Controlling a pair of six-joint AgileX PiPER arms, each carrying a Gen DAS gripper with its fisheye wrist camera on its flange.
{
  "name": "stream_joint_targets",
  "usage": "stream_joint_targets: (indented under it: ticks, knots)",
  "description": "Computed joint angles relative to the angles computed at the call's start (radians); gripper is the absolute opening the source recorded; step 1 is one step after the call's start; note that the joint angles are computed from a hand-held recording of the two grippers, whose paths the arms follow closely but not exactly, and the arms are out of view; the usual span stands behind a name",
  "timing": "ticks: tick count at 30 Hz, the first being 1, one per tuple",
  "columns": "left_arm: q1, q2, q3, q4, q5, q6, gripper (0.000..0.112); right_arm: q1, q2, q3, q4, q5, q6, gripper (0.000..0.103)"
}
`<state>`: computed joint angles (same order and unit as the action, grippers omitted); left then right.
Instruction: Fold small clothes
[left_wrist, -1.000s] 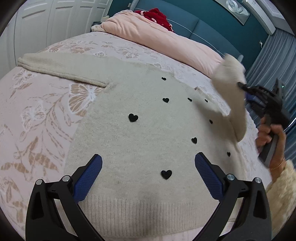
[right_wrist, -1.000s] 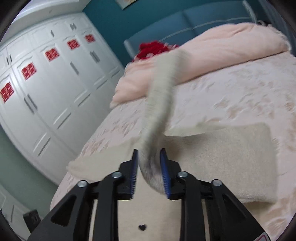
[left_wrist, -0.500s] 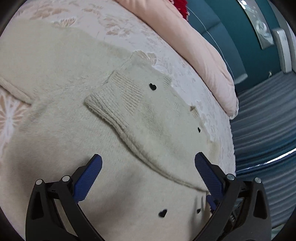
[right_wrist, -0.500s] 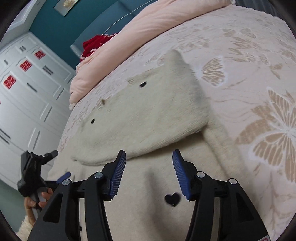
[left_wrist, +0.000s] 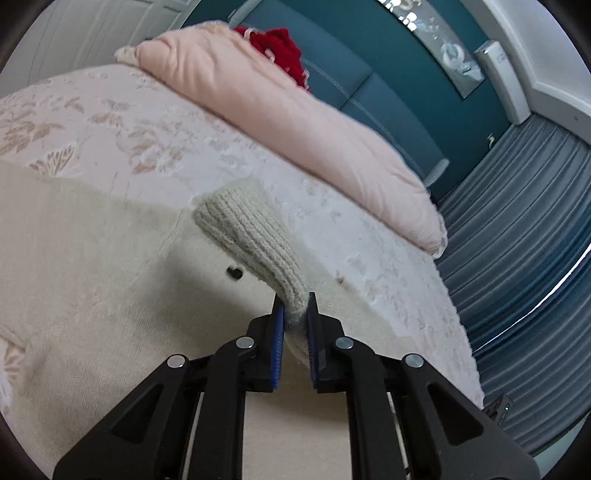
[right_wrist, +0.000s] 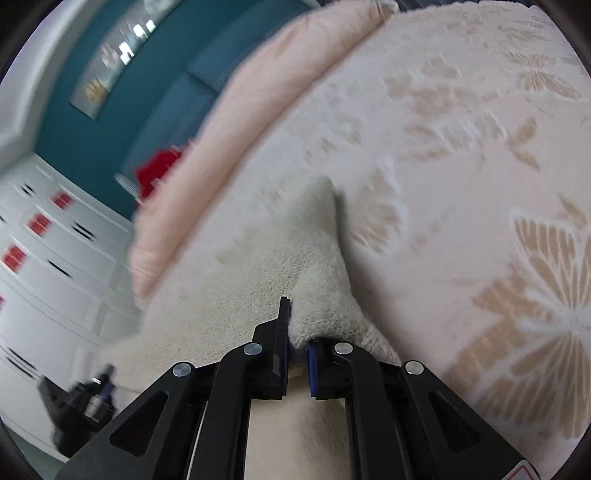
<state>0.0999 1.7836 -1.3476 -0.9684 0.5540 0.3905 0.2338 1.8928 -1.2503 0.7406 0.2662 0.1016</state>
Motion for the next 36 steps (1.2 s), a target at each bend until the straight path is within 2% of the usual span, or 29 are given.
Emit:
stream_joint_targets:
  ticks: [1,3,5,7,9,11,12,13,14,15,16,17,18,20,22,25,27,28,29,30,31,32,34,35,36]
  knots:
    - [-0.001,0.025,0.011,0.043,0.011,-0.045,0.01,0.013,0.013,0.014,-0.028,0.002,0.0,0.006]
    - [0.02,0.03,0.118,0.009,-0.012,-0.016,0.01,0.039,-0.039,0.067,-0.117,-0.048,0.065,0.007]
    - [0.069,0.029,0.218,-0.168,-0.003,0.133,0.013,0.057,-0.082,0.083,-0.317,-0.03,0.256,0.015]
    - [0.092,0.0,0.294,-0.337,-0.009,0.313,0.013,0.077,-0.152,0.141,-0.517,-0.065,0.431,0.016]
    - [0.081,-0.017,0.316,-0.359,-0.032,0.361,0.014,0.102,-0.186,0.127,-0.717,-0.054,0.594,0.016]
    - [0.074,-0.017,0.311,-0.347,-0.039,0.348,0.015,0.133,-0.162,0.058,-0.871,-0.006,0.69,0.017]
    - [0.077,-0.016,0.307,-0.349,-0.032,0.339,0.016,0.143,-0.115,-0.005,-0.889,0.047,0.678,0.019]
    - [0.087,-0.019,0.306,-0.353,-0.015,0.329,0.019,0.143,-0.053,-0.075,-0.867,0.117,0.628,0.026]
    - [0.101,-0.038,0.321,-0.345,-0.003,0.313,0.021,0.145,0.02,-0.134,-0.868,0.179,0.617,0.02]
    - [0.121,-0.056,0.332,-0.324,0.016,0.297,0.023,0.15,0.052,-0.153,-0.901,0.201,0.647,0.018]
    - [0.149,-0.081,0.35,-0.308,0.04,0.294,0.029,0.171,0.044,-0.154,-0.973,0.222,0.716,0.019]
    - [0.19,-0.113,0.376,-0.293,0.066,0.299,0.04,0.198,0.016,-0.15,-1.023,0.256,0.767,0.024]
    - [0.247,-0.148,0.407,-0.291,0.095,0.322,0.046,0.226,-0.02,-0.13,-1.032,0.263,0.782,0.027]
    - [0.392,-0.206,0.452,-0.267,0.152,0.346,0.07,0.295,-0.135,-0.002,-1.111,0.195,0.887,0.031]
    - [0.568,-0.226,0.456,-0.206,0.201,0.335,0.081,0.412,-0.219,0.1,-1.254,0.204,1.052,0.038]
    - [0.779,-0.141,0.315,-0.04,0.229,0.243,0.082,0.588,-0.268,0.198,-1.392,0.241,1.259,0.039]
    - [0.876,-0.038,0.172,0.028,0.246,0.189,0.082,0.671,-0.257,0.232,-1.431,0.241,1.367,0.041]
    - [0.903,0.017,0.088,0.067,0.243,0.144,0.082,0.704,-0.244,0.247,-1.463,0.233,1.434,0.045]
    - [0.92,0.065,0.015,0.095,0.238,0.098,0.082,0.745,-0.227,0.253,-1.534,0.256,1.534,0.049]
    - [0.935,0.112,-0.052,0.109,0.233,0.053,0.082,0.792,-0.212,0.244,-1.604,0.316,1.596,0.05]
    - [0.942,0.158,-0.127,0.139,0.229,-0.026,0.082,0.824,-0.19,0.225,-1.645,0.363,1.617,0.056]
    - [0.951,0.207,-0.196,0.138,0.241,-0.089,0.083,0.832,-0.167,0.204,-1.646,0.377,1.598,0.064]
    - [0.964,0.302,-0.32,0.122,0.275,-0.191,0.082,0.82,-0.14,0.163,-1.582,0.377,1.499,0.073]
    - [0.961,0.322,-0.344,0.101,0.259,-0.207,0.079,0.816,-0.137,0.161,-1.578,0.368,1.488,0.076]
    - [0.961,0.338,-0.365,0.085,0.253,-0.197,0.071,0.815,-0.139,0.167,-1.582,0.36,1.493,0.076]
